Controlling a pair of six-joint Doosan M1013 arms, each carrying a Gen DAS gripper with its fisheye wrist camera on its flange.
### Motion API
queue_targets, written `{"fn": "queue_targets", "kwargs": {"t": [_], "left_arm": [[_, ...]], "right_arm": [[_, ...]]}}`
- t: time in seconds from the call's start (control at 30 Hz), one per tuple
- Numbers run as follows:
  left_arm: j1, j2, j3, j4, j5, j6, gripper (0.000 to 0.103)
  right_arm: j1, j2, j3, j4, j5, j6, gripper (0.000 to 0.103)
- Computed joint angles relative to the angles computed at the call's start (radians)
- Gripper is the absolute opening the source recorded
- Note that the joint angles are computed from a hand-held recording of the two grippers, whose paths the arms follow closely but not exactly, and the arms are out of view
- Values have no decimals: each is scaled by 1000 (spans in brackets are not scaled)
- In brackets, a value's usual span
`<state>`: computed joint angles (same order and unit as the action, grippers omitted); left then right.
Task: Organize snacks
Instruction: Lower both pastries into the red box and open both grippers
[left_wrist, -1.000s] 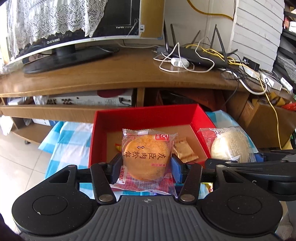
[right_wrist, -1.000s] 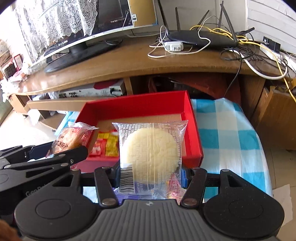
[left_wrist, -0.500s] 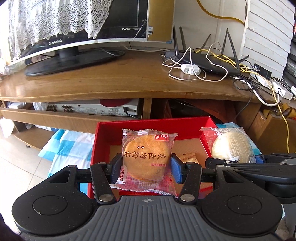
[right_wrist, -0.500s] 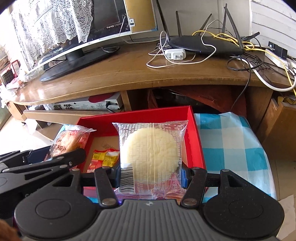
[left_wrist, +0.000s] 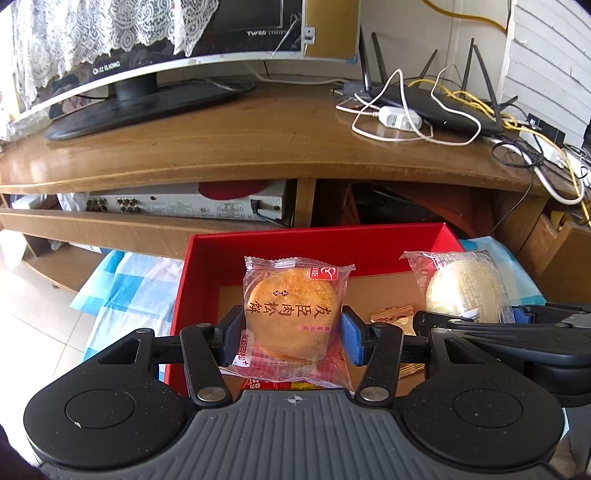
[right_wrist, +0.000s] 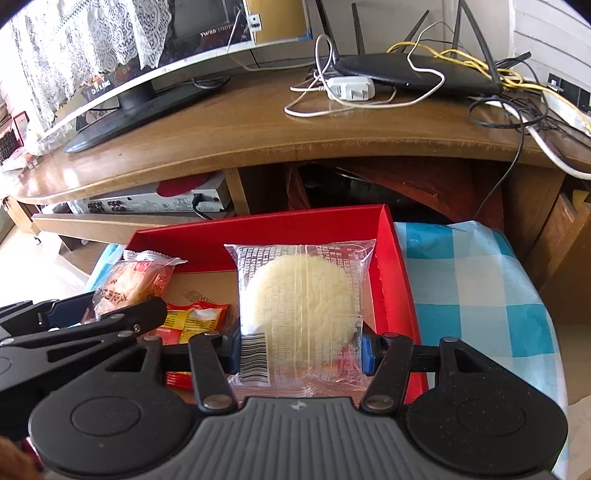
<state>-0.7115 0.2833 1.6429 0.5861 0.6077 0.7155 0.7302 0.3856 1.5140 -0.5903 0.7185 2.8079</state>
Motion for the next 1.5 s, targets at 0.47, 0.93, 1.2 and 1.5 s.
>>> {"fn": "queue_targets", "kwargs": {"t": [0.47,0.93,1.2,1.5], "left_arm": [[12,41,-10,-55,26,38,60],[14,54,-13,-77,58,55,61],[15,54,-18,-84,78,50,66],[7,36,-10,-25,72,-1,75]], "right_arm": [[-21,41,-2,46,-23,-63,71],[-5,67,-23,-31,27,-113,71],[-4,64,-15,-34,10,-110,72],[1,47,-4,-75,1,-63,74]]}}
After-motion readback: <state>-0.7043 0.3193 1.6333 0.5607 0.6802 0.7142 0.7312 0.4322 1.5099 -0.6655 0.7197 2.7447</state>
